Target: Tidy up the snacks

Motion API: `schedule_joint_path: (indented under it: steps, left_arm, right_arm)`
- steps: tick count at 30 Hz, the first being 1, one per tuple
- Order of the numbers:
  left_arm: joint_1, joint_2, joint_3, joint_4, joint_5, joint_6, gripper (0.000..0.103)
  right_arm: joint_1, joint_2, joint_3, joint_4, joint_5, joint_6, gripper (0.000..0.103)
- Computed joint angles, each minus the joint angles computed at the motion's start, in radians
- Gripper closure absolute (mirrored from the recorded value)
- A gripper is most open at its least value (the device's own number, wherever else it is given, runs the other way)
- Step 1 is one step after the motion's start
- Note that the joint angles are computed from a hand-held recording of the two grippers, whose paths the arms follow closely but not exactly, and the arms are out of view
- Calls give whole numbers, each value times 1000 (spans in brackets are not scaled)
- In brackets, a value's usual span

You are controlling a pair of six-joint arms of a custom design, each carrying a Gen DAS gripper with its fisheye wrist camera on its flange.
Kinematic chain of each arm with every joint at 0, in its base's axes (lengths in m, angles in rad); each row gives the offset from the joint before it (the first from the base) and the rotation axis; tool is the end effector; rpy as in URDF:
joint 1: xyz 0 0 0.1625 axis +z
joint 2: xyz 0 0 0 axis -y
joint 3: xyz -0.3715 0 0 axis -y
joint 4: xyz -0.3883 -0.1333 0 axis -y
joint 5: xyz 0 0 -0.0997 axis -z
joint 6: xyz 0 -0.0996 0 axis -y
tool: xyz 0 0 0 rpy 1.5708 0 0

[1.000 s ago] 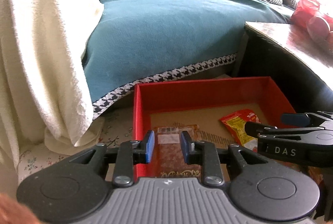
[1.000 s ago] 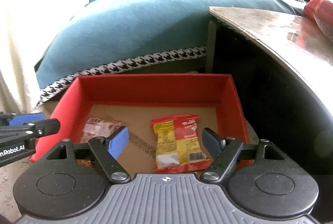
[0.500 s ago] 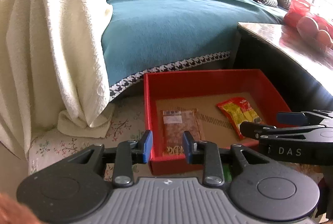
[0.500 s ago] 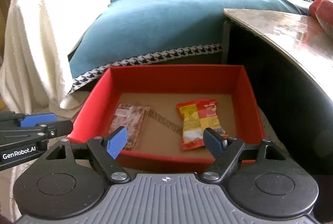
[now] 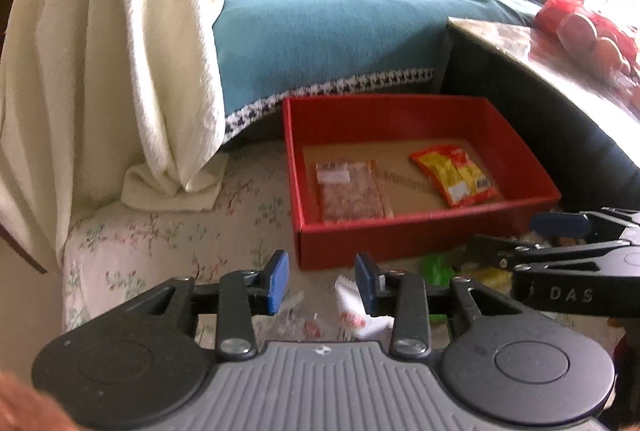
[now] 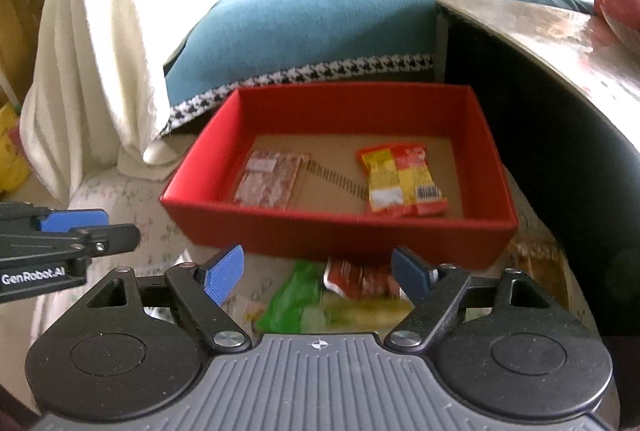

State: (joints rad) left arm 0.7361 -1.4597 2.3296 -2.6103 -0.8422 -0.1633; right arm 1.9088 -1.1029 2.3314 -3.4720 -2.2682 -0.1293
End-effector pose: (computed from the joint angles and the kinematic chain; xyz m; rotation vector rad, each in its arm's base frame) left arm -0.1642 -0.4181 0.1785 0.7483 2.3910 -0.6439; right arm 0.2058 -0.3765 0.1307 0.2555 -2.3739 0.9133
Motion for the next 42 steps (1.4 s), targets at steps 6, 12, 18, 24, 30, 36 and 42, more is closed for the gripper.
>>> schedule_joint_path:
  steps: [6, 12, 18, 24, 30, 36, 42]
  left_arm:
    - [3, -101, 43, 118, -31, -64, 72]
    - [15, -130, 64, 159, -49, -50, 72]
    - [28, -111, 64, 169, -123, -9, 72]
    - [31, -42, 55, 176, -132, 5, 71]
    - [34, 47, 43, 153, -71, 28, 65]
    - [40, 40, 31, 219, -90, -15, 73]
    - [14, -48, 62, 292, -109, -79, 78]
  right_arm:
    - [24, -30, 58, 51, -13, 53, 17]
    - [48, -63, 113, 124, -13, 134, 16]
    - [64, -65, 162, 157, -4, 181, 16]
    - [66, -47, 168, 193, 0, 187, 16]
    - [55, -50, 166, 210, 4, 186, 16]
    - [41, -60, 166, 238, 7, 193, 16]
    - [60, -37, 156, 247, -4, 196, 15]
